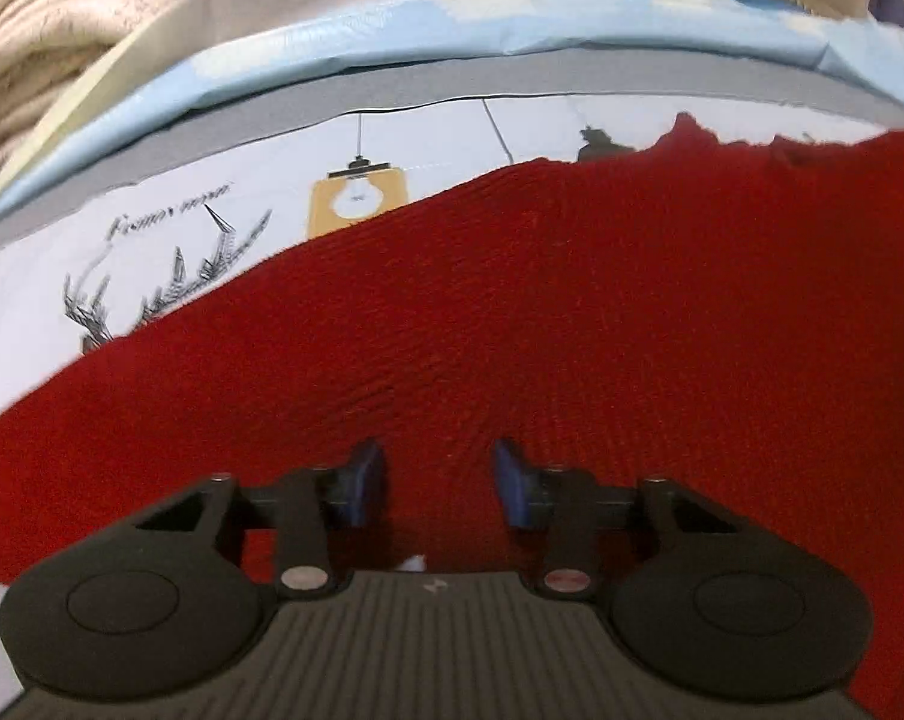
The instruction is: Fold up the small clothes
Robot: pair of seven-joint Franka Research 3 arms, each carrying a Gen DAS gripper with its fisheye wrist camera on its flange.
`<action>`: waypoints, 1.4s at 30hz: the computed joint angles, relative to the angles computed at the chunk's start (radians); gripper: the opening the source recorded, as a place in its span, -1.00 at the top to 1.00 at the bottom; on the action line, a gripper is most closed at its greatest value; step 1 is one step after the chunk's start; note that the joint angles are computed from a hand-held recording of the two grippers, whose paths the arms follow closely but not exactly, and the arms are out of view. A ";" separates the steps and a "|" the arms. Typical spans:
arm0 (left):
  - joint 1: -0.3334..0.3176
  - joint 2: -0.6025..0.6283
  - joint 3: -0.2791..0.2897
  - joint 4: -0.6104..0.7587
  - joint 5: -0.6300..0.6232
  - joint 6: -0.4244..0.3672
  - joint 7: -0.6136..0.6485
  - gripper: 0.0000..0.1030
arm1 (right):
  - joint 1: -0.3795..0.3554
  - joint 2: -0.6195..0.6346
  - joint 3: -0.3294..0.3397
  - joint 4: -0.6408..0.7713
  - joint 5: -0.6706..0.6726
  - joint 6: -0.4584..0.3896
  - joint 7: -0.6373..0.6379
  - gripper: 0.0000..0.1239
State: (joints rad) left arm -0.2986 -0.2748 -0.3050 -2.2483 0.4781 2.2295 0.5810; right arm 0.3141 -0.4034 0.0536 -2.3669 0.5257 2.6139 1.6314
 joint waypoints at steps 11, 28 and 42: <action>0.030 0.049 -0.017 0.090 0.095 -0.261 -0.061 -0.02 | -0.250 -0.105 0.107 -0.078 -0.287 -0.079 0.596 0.29; -0.012 0.065 0.004 0.152 0.104 -0.432 -0.118 0.10 | -0.190 -0.138 -0.012 -0.177 -0.188 -0.076 0.676 0.81; 0.011 -0.012 0.028 0.074 -0.034 -0.250 -0.008 0.01 | -0.572 0.065 0.090 -0.152 -0.539 0.356 0.644 0.83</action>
State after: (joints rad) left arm -0.2876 -0.2873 -0.2769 -2.1739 0.4438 1.9792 0.5729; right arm -0.2578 -0.3382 0.1436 -2.5185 -0.0134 2.9695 2.2754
